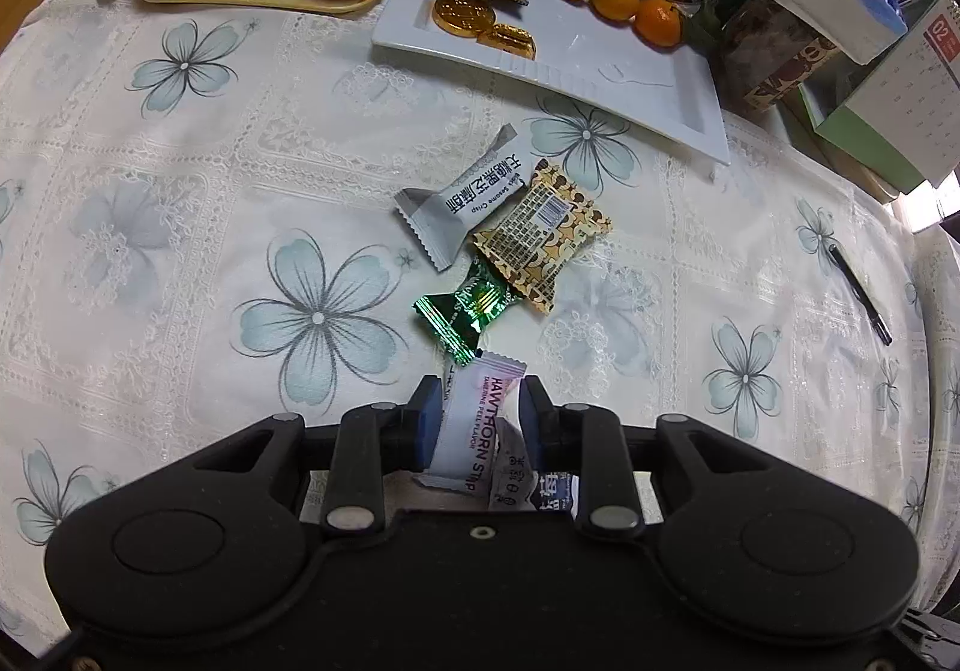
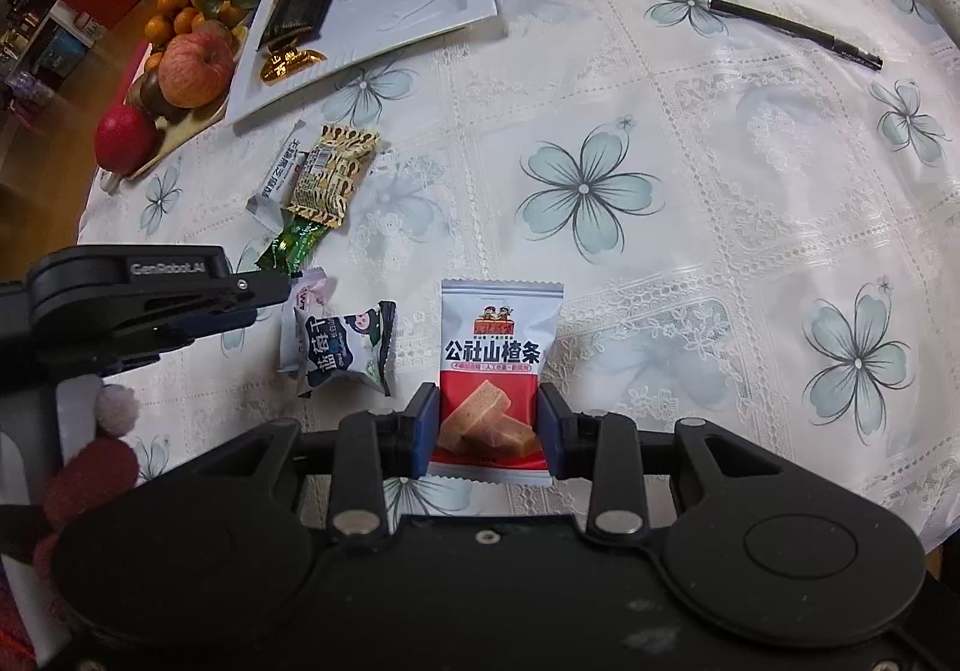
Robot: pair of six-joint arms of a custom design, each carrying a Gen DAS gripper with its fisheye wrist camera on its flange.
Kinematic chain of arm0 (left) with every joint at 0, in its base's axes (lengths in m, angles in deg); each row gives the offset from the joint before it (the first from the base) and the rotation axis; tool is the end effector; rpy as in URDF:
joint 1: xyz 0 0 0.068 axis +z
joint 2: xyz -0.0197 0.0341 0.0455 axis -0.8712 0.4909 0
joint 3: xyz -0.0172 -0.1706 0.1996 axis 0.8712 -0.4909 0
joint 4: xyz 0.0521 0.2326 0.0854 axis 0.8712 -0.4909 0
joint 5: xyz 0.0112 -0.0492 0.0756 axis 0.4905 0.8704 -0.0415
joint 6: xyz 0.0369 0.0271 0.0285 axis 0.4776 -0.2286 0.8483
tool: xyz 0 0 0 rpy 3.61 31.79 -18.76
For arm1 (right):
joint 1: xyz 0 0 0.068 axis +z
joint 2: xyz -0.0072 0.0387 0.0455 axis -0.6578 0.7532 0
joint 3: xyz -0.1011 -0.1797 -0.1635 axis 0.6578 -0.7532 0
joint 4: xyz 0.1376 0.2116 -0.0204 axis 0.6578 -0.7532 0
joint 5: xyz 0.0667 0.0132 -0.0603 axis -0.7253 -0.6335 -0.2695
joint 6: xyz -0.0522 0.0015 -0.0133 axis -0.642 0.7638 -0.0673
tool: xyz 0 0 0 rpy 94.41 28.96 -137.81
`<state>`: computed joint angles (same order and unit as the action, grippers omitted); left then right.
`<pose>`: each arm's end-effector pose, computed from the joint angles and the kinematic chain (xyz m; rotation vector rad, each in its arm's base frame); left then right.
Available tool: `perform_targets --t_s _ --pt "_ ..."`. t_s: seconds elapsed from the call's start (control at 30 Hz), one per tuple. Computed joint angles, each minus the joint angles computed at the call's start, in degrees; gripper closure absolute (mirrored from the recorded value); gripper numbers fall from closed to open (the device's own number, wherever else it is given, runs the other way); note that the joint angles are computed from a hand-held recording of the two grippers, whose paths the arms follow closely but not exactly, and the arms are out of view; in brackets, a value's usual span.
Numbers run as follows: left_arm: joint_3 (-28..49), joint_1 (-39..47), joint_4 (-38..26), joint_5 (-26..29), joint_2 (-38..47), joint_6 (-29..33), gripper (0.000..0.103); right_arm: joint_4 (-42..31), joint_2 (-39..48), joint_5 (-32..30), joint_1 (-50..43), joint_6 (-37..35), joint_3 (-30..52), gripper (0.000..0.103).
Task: Organize snacks
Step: 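Lift both packets and carry them over the gold tray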
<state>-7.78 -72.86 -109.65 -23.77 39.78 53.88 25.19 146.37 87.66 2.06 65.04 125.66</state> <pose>0.2746 -0.0648 0.1542 -0.2983 2.8139 -0.3562 0.2551 0.2380 0.1495 0.2191 2.8543 0.3459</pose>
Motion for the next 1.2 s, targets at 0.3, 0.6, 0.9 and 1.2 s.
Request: perform_targets --t_s 0.3,0.6,0.9,1.2 --pt "2.2 -3.9 -0.4 -5.5 5.5 -0.4 0.062 -0.6 -2.1 -1.1 -2.4 -0.7 -0.3 0.067" --pt "1.1 -5.2 -0.1 -7.0 4.3 -0.8 0.076 -0.3 -2.1 -0.4 -1.2 -1.7 -0.4 0.067" --pt "-7.5 -1.8 -7.8 -5.2 -16.0 -1.2 0.077 0.5 -3.6 0.1 -1.1 -0.3 -2.6 0.067" --pt "-17.8 -10.7 -26.5 -6.7 -47.3 -11.4 0.077 0.6 -17.7 10.5 10.1 12.6 -15.0 0.067"
